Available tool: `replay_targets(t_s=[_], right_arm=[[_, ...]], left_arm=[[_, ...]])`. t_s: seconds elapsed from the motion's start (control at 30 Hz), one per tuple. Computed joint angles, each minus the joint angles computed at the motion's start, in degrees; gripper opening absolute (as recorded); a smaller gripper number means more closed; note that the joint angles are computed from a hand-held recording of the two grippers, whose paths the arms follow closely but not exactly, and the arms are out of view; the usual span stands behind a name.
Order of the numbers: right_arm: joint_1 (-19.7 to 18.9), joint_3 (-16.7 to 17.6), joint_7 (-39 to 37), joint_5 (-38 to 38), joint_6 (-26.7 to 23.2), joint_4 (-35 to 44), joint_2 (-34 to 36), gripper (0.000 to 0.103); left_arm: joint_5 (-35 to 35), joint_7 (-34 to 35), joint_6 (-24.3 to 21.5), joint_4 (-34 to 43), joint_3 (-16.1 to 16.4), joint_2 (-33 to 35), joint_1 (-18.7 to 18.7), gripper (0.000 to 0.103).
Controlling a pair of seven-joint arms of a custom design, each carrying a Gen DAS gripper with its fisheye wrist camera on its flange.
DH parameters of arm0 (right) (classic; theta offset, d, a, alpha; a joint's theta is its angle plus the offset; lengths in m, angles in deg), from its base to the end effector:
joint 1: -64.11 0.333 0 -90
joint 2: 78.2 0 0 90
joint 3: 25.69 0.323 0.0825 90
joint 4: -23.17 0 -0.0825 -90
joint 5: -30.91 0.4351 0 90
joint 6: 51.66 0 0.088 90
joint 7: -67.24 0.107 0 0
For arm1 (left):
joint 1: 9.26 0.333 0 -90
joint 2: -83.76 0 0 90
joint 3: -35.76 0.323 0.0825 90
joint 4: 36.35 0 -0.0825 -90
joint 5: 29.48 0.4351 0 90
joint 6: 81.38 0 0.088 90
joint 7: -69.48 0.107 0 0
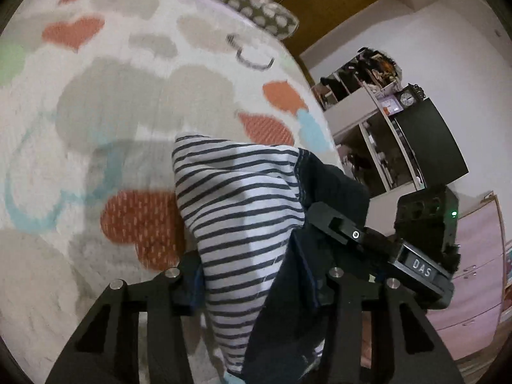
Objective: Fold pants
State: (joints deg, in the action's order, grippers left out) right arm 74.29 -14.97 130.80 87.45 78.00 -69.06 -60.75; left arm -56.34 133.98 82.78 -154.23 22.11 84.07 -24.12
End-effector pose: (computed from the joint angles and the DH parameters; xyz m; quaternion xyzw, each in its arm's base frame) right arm 0.6847 0.2687 0.4928 -0.7079 0.5354 0.1815 0.4234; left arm 0.5762 -0.2842 0.5064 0.7477 -0.5248 0.4064 0.0217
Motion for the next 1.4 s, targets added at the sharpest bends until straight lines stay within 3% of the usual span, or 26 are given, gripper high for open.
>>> replay_targets(t_s=[0.13,0.23,0.27,0.3,0.37,0.4,0.47,0.57,0.67,0.7,0.73,0.8,0.9,0.93,1.03,1.2,1.27,1.37,1.4], right_arm=[[1.1,0.5,0.2,-1.5,1.0,4.7,2.0,0.040],[2.1,1.2,1.9,-3.7,1.9,9.6,5.0,0.040],[2.5,1.4,2.8,-4.9,2.4,11.5,6.3,0.040],[3.0,1.6,3.8,-6.4,2.9,13.2,7.6,0.046],[5.2,0.8,7.7,-13.1,4.7,16.8,10.4,0.058],[7.8,-1.3,12.0,-20.5,4.9,19.4,12.6,0.064],[9.6,-3.0,16.5,-27.8,3.9,21.6,14.5,0.066],[5.2,1.2,14.8,-23.6,6.1,17.5,11.8,0.066],[1.7,4.3,9.5,-17.3,13.8,10.6,6.0,0.066],[0.6,5.5,7.0,-14.5,13.5,10.5,5.4,0.064],[-0.2,6.2,5.5,-11.9,12.0,11.3,5.5,0.056],[-1.4,7.2,4.6,-7.0,4.6,16.2,8.3,0.046],[-0.3,6.5,7.6,-5.8,-1.1,21.7,12.7,0.042],[0.3,6.2,8.9,-6.4,-2.7,24.0,14.8,0.042],[2.1,5.3,13.7,-9.1,-2.3,29.1,19.9,0.039],[1.7,7.5,16.2,-8.5,-0.6,35.1,26.2,0.038],[1.2,8.3,16.2,-8.3,-0.1,34.7,26.2,0.038],[-1.9,10.9,12.2,-6.3,1.7,28.1,21.3,0.040],[-2.4,10.4,8.9,-3.6,2.7,24.0,17.8,0.040]], left_arm=[[9.2,-6.9,-0.5,2.4,1.3,0.6,1.2,0.046],[22.5,-17.9,-3.8,4.9,2.8,1.5,2.2,0.047],[27.8,-22.3,-6.2,5.9,3.3,1.9,2.4,0.050],[35.9,-28.5,-11.5,8.4,4.0,3.3,2.3,0.050],[43.1,-32.9,-19.5,11.7,4.5,5.2,1.8,0.050],[42.7,-32.3,-20.0,11.6,4.4,5.4,2.1,0.050],[38.5,-31.0,-16.7,8.6,4.1,3.2,2.9,0.050],[41.2,-34.5,-15.5,5.9,3.7,-0.1,3.5,0.050],[47.7,-39.1,-14.0,5.3,2.7,-1.9,4.3,0.050],[47.4,-38.8,-13.0,5.7,2.4,-1.4,4.4,0.050],[46.0,-37.7,-12.6,6.4,2.3,-0.6,4.5,0.050],[42.2,-35.2,-12.6,7.8,2.3,1.6,4.4,0.050],[43.2,-36.3,-17.1,9.6,2.9,4.3,3.6,0.050],[43.2,-36.5,-17.2,9.6,3.3,4.8,3.4,0.055],[42.5,-36.4,-14.6,8.1,4.1,5.1,3.4,0.061],[46.4,-38.2,-16.2,9.2,4.8,5.7,2.3,0.064],[44.9,-37.6,-16.4,8.4,4.5,4.3,2.4,0.064],[45.9,-38.9,-16.4,6.6,4.0,1.3,2.5,0.064],[47.5,-40.1,-15.9,5.6,3.7,0.3,2.6,0.064]])
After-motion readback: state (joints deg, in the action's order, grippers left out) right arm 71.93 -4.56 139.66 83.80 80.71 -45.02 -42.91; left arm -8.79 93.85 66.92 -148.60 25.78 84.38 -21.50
